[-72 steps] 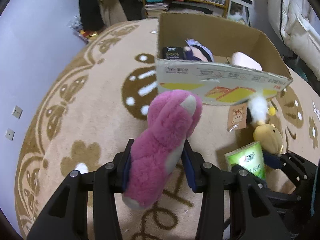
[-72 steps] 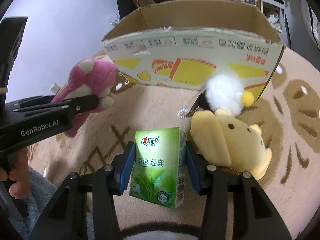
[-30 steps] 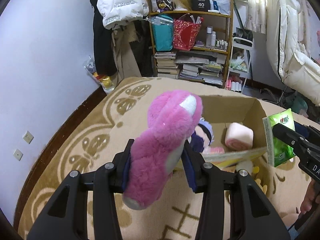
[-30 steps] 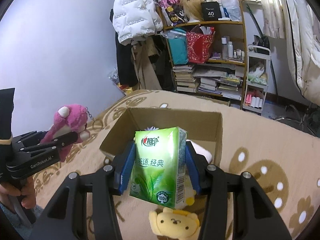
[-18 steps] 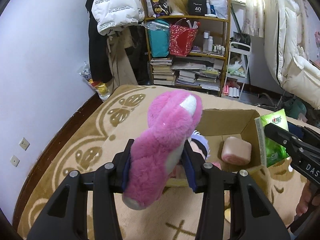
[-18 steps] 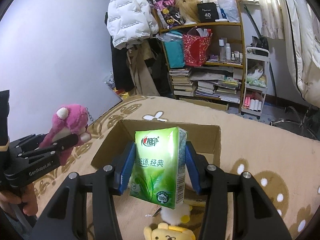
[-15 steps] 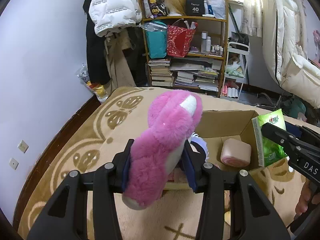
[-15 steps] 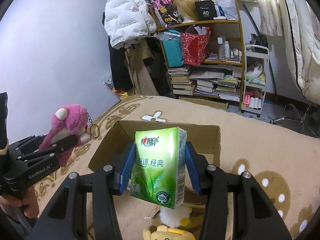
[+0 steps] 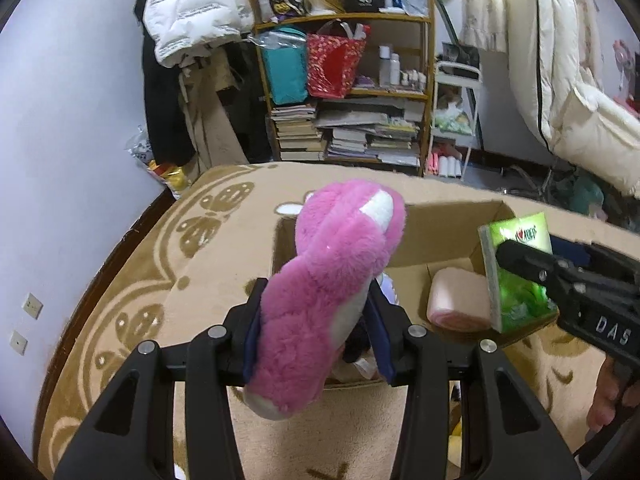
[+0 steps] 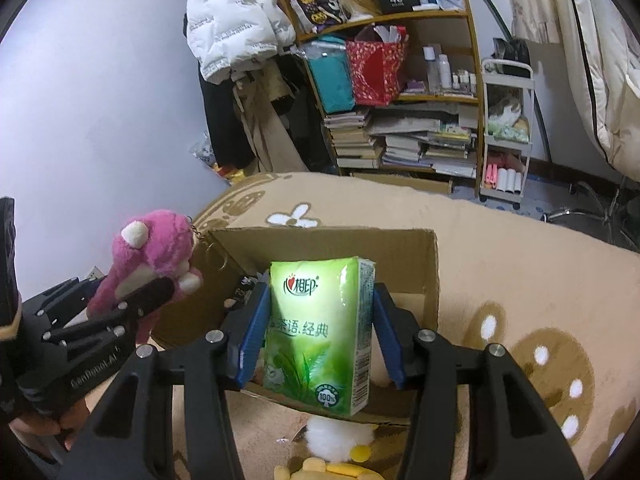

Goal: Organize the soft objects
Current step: 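Open both tools to drop the tissue pack and pink plush into the box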

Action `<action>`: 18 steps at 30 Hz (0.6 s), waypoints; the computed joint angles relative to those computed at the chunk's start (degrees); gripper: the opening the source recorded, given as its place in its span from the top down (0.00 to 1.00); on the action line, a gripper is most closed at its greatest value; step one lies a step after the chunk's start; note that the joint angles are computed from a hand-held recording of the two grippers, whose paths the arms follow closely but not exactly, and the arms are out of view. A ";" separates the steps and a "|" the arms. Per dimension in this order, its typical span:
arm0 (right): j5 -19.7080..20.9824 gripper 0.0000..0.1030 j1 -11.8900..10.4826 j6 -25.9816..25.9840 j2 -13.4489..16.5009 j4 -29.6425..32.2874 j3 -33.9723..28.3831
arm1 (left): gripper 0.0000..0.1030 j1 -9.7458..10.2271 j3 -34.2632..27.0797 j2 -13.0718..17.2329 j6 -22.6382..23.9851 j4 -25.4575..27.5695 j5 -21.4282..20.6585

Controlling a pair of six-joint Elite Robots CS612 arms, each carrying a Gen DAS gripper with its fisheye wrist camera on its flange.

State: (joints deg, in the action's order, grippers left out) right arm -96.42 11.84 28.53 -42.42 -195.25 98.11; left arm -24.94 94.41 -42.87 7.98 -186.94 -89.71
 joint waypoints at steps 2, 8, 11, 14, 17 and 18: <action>0.43 0.47 -0.20 0.36 0.07 0.23 0.02 | 0.57 -0.33 -0.11 0.28 0.96 0.37 0.72; 0.94 0.47 -0.53 0.52 -0.04 -0.77 0.40 | 0.54 -0.78 -0.35 0.71 2.16 1.63 1.72; 0.92 0.45 -0.52 0.58 -0.15 -0.61 0.44 | 0.48 -0.55 -0.33 0.63 1.19 1.50 1.03; 0.73 0.32 -0.49 0.88 -0.24 -0.97 0.57 | 0.35 -0.79 0.10 0.59 1.07 -0.53 2.97; 0.51 0.25 -0.33 0.37 -0.69 -0.29 0.80 | 0.25 -0.86 0.58 0.24 1.50 -1.42 3.68; 0.22 0.22 -0.20 0.44 -0.80 -0.48 0.99 | 0.24 -0.88 0.84 0.05 1.48 -1.71 3.98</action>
State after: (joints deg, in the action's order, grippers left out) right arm -96.20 11.64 28.97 -43.22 -195.73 99.10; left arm -25.82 95.25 -42.82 9.46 -188.66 -85.73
